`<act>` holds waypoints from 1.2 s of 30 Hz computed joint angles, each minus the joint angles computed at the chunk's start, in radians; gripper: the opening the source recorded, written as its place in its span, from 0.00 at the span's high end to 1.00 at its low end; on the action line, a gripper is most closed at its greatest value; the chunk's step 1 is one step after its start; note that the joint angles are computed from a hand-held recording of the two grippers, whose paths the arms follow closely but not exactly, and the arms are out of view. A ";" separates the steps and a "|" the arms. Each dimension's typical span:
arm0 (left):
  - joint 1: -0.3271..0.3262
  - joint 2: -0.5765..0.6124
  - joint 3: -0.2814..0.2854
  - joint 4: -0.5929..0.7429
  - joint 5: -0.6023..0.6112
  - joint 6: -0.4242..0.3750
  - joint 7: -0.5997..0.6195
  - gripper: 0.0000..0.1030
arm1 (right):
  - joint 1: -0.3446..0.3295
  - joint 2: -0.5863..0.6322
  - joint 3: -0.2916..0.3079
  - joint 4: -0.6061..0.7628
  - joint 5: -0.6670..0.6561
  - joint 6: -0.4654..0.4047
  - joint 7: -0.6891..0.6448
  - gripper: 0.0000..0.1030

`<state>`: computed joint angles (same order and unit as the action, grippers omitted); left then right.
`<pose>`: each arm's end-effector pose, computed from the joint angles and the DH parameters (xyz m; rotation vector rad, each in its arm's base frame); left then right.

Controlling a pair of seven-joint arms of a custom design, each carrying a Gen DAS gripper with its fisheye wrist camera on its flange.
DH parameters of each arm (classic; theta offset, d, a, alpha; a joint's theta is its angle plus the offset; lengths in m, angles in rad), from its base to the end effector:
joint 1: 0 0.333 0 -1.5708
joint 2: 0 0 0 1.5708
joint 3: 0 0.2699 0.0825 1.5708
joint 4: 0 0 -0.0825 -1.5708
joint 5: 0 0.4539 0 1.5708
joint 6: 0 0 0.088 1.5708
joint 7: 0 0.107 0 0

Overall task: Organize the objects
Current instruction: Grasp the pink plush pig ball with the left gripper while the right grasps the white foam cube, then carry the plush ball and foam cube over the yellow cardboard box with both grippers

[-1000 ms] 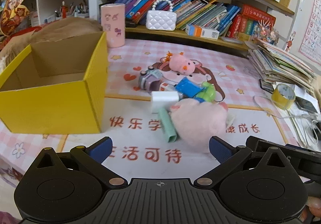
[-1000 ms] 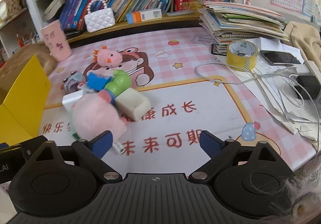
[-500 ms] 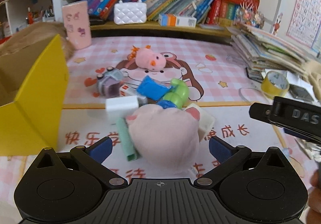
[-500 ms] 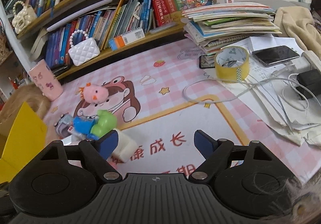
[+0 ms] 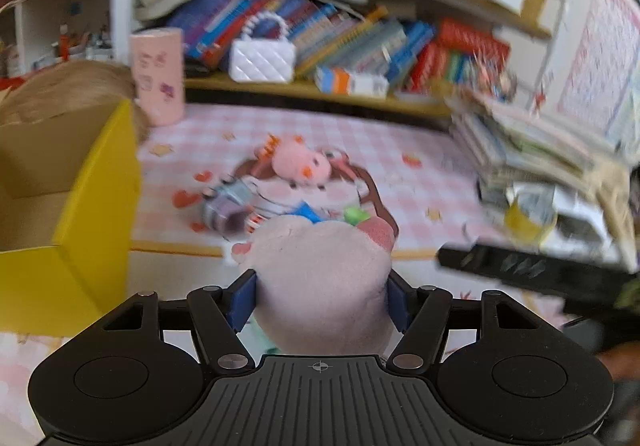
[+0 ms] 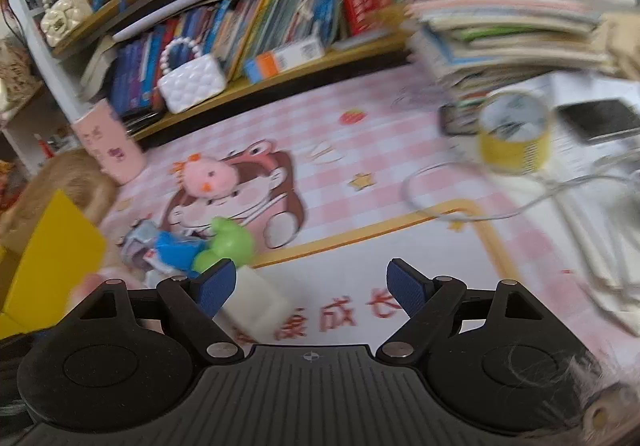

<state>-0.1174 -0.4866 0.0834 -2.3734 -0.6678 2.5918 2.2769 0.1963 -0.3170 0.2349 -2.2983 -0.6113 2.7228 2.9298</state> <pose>0.5394 -0.0045 0.5178 -1.5471 2.0610 -1.1019 0.5158 0.2650 0.4774 -1.2591 1.9832 -0.5393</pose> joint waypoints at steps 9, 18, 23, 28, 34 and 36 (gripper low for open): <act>0.081 -0.065 -0.009 -0.055 0.096 0.022 -0.185 0.36 | 0.115 0.218 -0.076 0.175 0.141 -0.042 -0.547 0.44; 0.073 -0.111 0.037 -0.093 0.129 0.034 -0.203 0.36 | 0.146 0.249 -0.092 0.209 0.081 -0.091 -0.591 0.63; 0.060 -0.126 0.078 -0.106 0.099 0.014 -0.152 0.36 | 0.155 0.199 -0.071 0.191 0.080 -0.140 -0.447 0.65; 0.052 -0.129 0.139 -0.093 0.027 -0.064 -0.043 0.36 | 0.165 0.134 -0.025 0.173 0.050 -0.180 -0.233 0.66; 0.103 -0.133 0.177 -0.075 -0.037 -0.169 0.109 0.36 | 0.199 0.115 0.046 0.210 -0.030 -0.242 -0.039 0.66; 0.140 -0.138 0.174 -0.075 -0.030 -0.194 0.137 0.36 | 0.222 0.137 0.059 0.246 -0.052 -0.274 -0.025 0.66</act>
<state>0.0228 -0.6248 0.2571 -2.4482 -0.6975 2.3980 2.4137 0.4183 -0.1797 0.2939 -2.0524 -0.6636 2.4486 2.9051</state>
